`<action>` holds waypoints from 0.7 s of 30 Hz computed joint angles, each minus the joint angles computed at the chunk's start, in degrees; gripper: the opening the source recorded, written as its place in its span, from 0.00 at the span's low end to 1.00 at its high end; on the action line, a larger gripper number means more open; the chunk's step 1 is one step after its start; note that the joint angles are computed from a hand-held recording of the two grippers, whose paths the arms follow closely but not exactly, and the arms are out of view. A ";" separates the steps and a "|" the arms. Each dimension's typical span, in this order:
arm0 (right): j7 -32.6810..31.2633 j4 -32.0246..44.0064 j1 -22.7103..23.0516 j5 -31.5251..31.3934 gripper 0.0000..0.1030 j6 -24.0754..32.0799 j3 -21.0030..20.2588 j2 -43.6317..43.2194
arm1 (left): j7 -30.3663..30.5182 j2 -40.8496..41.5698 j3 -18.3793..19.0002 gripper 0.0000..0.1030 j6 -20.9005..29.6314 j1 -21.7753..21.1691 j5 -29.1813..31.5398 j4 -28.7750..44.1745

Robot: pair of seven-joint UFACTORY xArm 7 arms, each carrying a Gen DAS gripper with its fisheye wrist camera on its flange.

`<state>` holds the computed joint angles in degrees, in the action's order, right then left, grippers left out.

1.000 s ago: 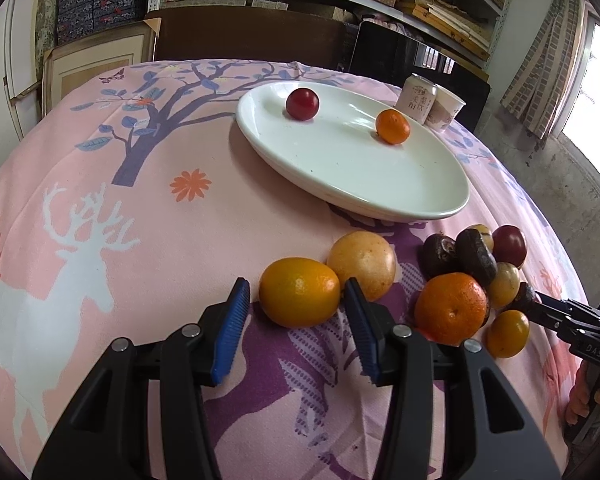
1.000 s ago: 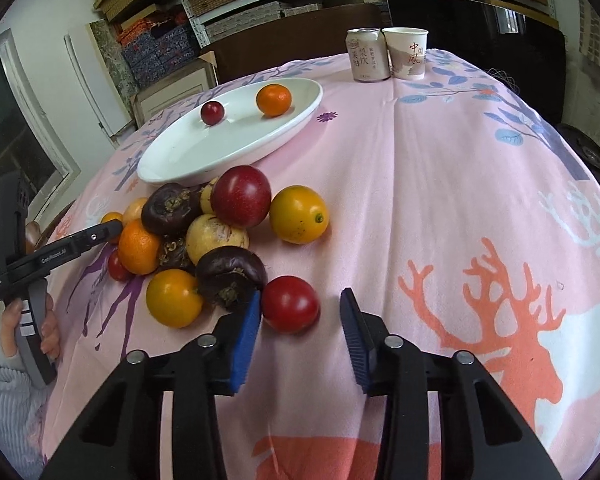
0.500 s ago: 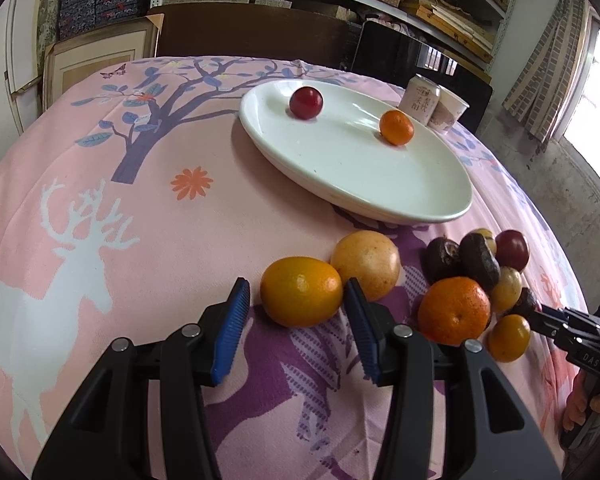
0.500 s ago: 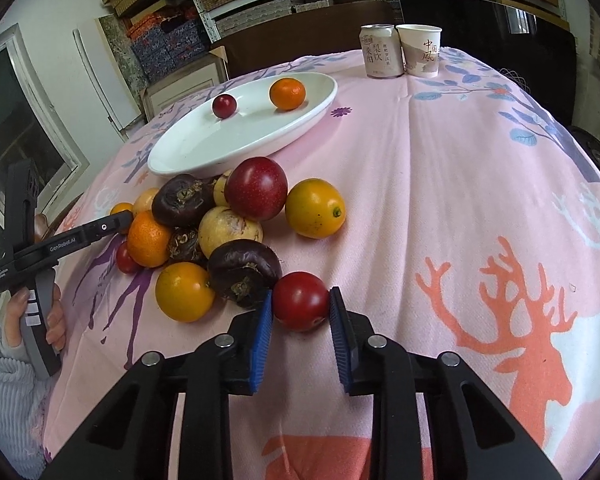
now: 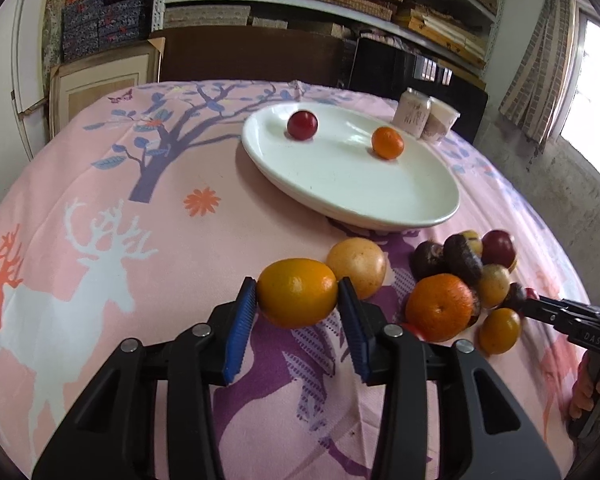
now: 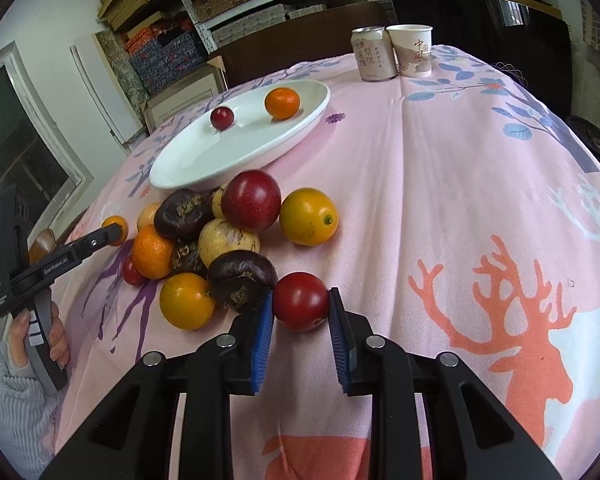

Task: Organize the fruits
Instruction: 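Grasp the small orange with the left tool while the right tool grasps the red tomato, then place the small orange and red tomato on the white plate, opening both tools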

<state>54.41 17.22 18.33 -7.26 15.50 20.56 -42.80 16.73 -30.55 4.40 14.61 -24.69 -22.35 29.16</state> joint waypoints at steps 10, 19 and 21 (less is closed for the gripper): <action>-6.11 8.71 -2.09 -0.90 0.27 0.29 -3.70 2.20 | 1.23 4.28 0.46 0.40 1.50 -2.41 -2.17 9.23; -7.02 28.78 -10.42 -7.63 0.28 -1.66 -0.52 27.69 | -1.45 20.72 -7.35 0.40 1.84 2.82 0.82 22.29; -2.86 29.05 -11.61 -11.85 0.34 -2.97 0.12 29.53 | -0.20 21.98 -7.90 0.40 1.84 3.28 0.04 22.62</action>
